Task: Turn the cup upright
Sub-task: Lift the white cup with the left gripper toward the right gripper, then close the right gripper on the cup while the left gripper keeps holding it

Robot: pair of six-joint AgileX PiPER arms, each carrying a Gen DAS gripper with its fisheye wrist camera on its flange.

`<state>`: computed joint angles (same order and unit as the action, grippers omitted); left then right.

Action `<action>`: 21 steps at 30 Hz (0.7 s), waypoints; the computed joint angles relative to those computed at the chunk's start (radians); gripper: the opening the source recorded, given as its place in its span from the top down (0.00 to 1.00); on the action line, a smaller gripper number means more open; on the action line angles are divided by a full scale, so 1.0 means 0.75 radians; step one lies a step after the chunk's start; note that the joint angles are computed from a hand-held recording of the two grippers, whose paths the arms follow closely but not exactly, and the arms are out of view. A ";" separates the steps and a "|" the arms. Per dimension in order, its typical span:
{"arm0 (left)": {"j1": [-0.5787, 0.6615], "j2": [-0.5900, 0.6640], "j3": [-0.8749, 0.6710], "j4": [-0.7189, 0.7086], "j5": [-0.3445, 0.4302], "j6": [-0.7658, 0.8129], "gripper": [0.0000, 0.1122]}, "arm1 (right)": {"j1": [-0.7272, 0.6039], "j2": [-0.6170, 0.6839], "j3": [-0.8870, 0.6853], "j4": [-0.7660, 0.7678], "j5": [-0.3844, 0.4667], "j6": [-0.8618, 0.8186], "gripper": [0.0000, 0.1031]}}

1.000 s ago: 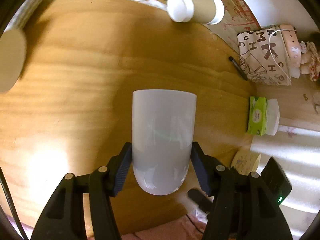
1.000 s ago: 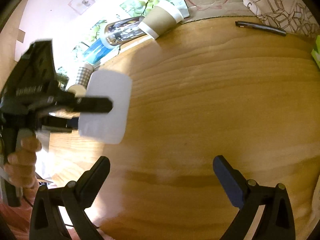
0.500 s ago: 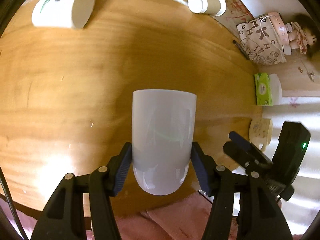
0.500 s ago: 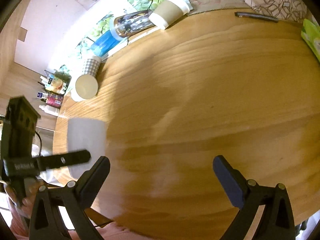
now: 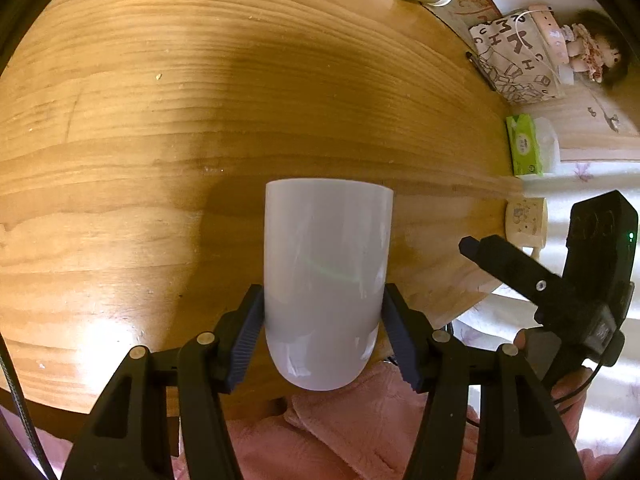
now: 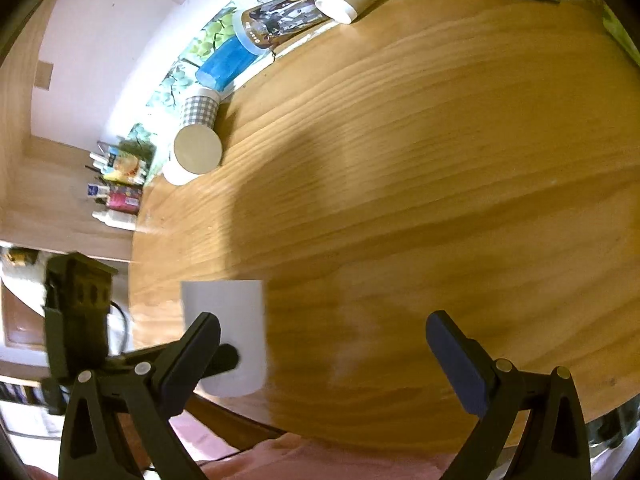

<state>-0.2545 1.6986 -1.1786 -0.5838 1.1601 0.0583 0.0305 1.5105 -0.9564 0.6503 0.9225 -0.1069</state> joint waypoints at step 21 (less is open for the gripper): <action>0.083 0.052 0.061 -0.048 0.048 0.222 0.42 | 0.130 0.192 -0.042 0.267 0.078 -0.024 0.00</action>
<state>-0.1924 1.7373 -1.1326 -0.6195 1.1960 0.2247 0.1277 1.6542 -0.9880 0.8505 0.9808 -0.1250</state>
